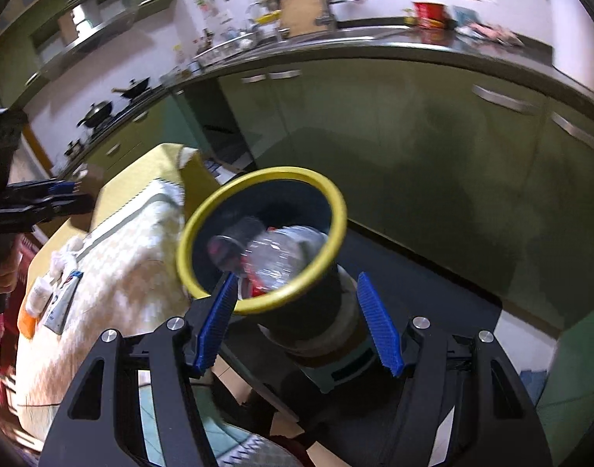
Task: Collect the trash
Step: 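Carry the brown container over the bin and open the left gripper, then grasp the crumpled white tissue with the right gripper and lift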
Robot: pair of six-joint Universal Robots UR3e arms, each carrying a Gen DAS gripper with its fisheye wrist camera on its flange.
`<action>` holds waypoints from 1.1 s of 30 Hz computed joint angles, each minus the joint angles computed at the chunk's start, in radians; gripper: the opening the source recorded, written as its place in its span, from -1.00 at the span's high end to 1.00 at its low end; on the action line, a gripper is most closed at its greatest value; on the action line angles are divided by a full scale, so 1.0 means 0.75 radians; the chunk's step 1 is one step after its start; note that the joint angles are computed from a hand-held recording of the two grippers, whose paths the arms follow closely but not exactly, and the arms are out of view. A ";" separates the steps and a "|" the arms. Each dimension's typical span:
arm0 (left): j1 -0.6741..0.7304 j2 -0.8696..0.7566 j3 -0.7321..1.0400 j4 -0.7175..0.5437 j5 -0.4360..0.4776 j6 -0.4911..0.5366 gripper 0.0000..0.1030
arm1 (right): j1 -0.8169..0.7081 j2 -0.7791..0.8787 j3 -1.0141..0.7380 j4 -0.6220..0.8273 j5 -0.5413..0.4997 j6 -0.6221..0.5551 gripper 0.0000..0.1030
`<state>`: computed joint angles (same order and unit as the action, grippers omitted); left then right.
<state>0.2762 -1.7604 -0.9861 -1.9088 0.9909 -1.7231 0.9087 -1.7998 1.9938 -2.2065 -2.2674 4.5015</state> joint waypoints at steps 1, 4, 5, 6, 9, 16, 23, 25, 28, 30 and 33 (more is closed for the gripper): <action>-0.074 -0.015 -0.045 0.102 0.014 -0.090 -0.11 | 0.007 -0.021 0.024 0.009 -0.004 0.026 -0.24; -0.187 -0.056 -0.111 0.254 0.029 -0.237 -0.14 | 0.010 -0.081 0.096 0.009 -0.007 0.071 -0.24; -0.220 -0.067 -0.137 0.317 0.039 -0.287 -0.25 | 0.009 -0.097 0.114 0.007 -0.006 0.076 -0.25; -0.246 -0.071 -0.174 0.389 0.041 -0.335 -0.38 | 0.006 -0.104 0.125 -0.002 -0.003 0.075 -0.26; -0.257 -0.060 -0.220 0.448 0.017 -0.376 -0.43 | -0.002 -0.101 0.134 -0.032 0.006 0.056 -0.26; 0.042 0.091 -0.190 0.124 -0.199 -0.152 -0.57 | -0.027 -0.001 0.076 -0.125 0.037 -0.027 -0.26; 0.602 0.180 0.011 -0.516 -0.434 0.287 -0.78 | -0.022 0.153 -0.075 -0.143 0.047 -0.113 -0.34; 0.765 0.120 0.159 -0.755 -0.466 0.418 -0.83 | -0.025 0.194 -0.128 -0.141 0.054 -0.148 -0.34; 0.979 0.059 0.269 -0.904 -0.506 0.507 -0.86 | -0.029 0.282 -0.226 -0.152 0.070 -0.218 -0.34; 1.079 0.012 0.323 -0.953 -0.517 0.546 -0.86 | -0.035 0.365 -0.313 -0.177 0.095 -0.278 -0.35; 1.221 -0.008 0.293 -0.908 -0.523 0.569 -0.86 | -0.040 0.512 -0.480 -0.205 0.142 -0.387 -0.34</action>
